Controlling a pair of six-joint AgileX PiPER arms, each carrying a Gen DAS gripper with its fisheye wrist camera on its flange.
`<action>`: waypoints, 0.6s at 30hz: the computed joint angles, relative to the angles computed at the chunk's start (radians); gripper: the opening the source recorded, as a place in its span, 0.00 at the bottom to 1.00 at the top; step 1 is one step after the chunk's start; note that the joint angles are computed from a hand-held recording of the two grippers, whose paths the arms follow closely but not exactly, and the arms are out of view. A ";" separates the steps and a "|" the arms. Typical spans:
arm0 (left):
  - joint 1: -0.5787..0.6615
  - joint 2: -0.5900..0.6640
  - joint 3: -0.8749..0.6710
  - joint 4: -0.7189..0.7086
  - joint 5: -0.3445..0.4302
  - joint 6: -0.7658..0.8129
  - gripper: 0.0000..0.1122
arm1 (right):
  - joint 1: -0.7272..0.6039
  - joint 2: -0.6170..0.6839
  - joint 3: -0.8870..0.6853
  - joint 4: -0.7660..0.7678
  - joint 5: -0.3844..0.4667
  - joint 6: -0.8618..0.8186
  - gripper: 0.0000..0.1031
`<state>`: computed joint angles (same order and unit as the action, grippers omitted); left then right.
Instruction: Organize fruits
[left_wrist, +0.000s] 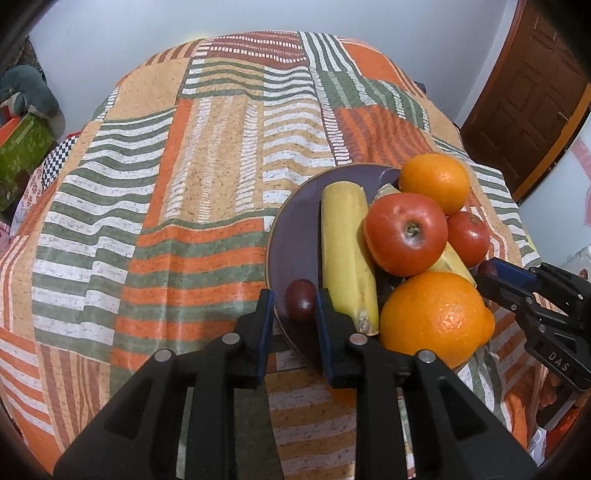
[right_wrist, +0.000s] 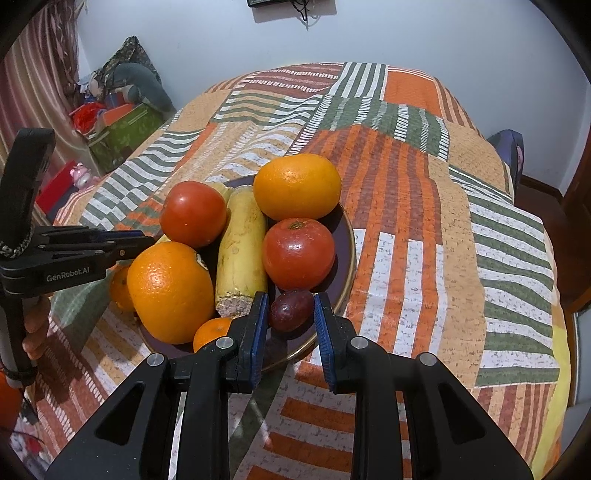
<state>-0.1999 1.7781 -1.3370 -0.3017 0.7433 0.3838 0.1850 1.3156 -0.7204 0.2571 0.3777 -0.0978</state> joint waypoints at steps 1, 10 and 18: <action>0.003 -0.008 0.003 -0.004 0.001 0.002 0.27 | -0.003 -0.004 -0.002 0.012 0.005 -0.012 0.23; 0.030 -0.160 0.038 -0.047 0.021 0.018 0.30 | 0.030 -0.113 -0.017 -0.148 0.038 0.151 0.24; 0.046 -0.402 0.075 -0.107 0.017 0.024 0.30 | 0.120 -0.313 -0.074 -0.425 0.133 0.447 0.24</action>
